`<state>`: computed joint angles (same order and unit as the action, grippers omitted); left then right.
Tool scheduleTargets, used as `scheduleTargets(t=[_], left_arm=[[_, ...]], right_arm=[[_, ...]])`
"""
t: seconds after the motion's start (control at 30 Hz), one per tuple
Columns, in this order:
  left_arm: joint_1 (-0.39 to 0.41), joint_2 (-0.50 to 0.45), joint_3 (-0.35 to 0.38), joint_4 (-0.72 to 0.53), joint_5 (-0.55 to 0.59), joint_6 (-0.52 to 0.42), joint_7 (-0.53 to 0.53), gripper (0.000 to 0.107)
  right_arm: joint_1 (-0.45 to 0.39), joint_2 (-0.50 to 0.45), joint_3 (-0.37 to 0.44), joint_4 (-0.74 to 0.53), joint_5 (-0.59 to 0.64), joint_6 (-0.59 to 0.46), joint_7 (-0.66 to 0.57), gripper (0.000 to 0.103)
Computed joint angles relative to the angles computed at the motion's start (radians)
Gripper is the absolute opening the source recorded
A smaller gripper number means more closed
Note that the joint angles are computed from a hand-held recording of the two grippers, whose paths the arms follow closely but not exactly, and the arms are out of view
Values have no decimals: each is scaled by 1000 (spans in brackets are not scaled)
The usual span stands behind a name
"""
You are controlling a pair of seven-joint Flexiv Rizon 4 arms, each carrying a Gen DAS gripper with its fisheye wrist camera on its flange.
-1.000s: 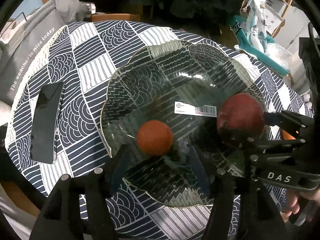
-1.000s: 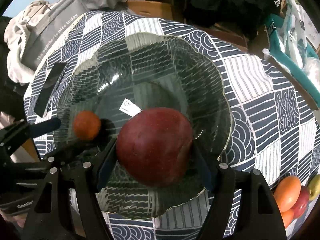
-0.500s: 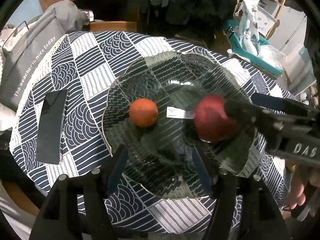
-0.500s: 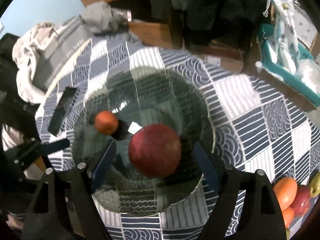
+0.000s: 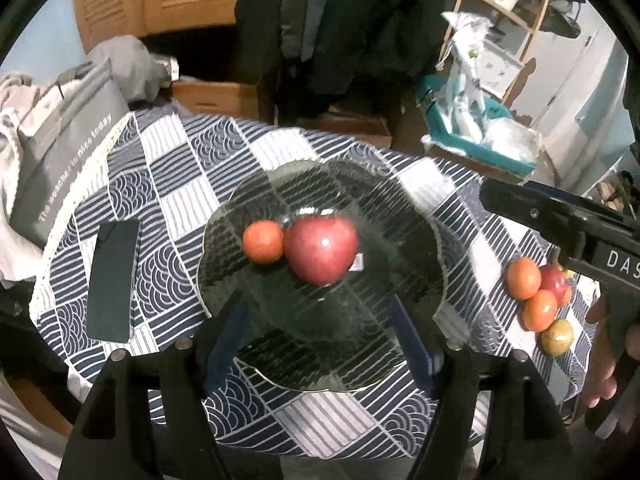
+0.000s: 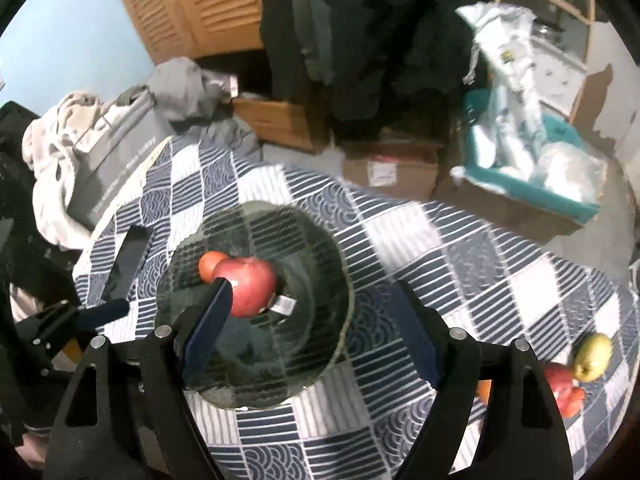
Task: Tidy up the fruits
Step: 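Lower both fruits into the glass bowl and open both tools, then withdraw both tools from the bowl back toward the fruit cluster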
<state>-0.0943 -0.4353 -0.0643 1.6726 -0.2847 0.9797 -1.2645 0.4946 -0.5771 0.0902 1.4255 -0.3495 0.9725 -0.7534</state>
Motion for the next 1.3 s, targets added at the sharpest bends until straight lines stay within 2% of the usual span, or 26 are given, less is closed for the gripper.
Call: scheduleTargets(t=[0.37,0.53,0.83,0.9,1.3], left_arm=[[-22,58,-16,18,-18,48,33,74],[-42,85,-9,26,9,96,18,79],[-53,123,-25,51,2,180,43,81],[-55,130,-32,56,-12,190,48,84],[-78,154,-63,67,-79,231,80,89]], right_arm=[[20,157,-60,168,-188,40,150,81],[4,225,-61,237,-283,66,231,81],[-42,331,-59,345,-488,120,415,81],[-58,358,-55,371,-541,124,464,81],[-166,488,8,490,-707,63,604,81]])
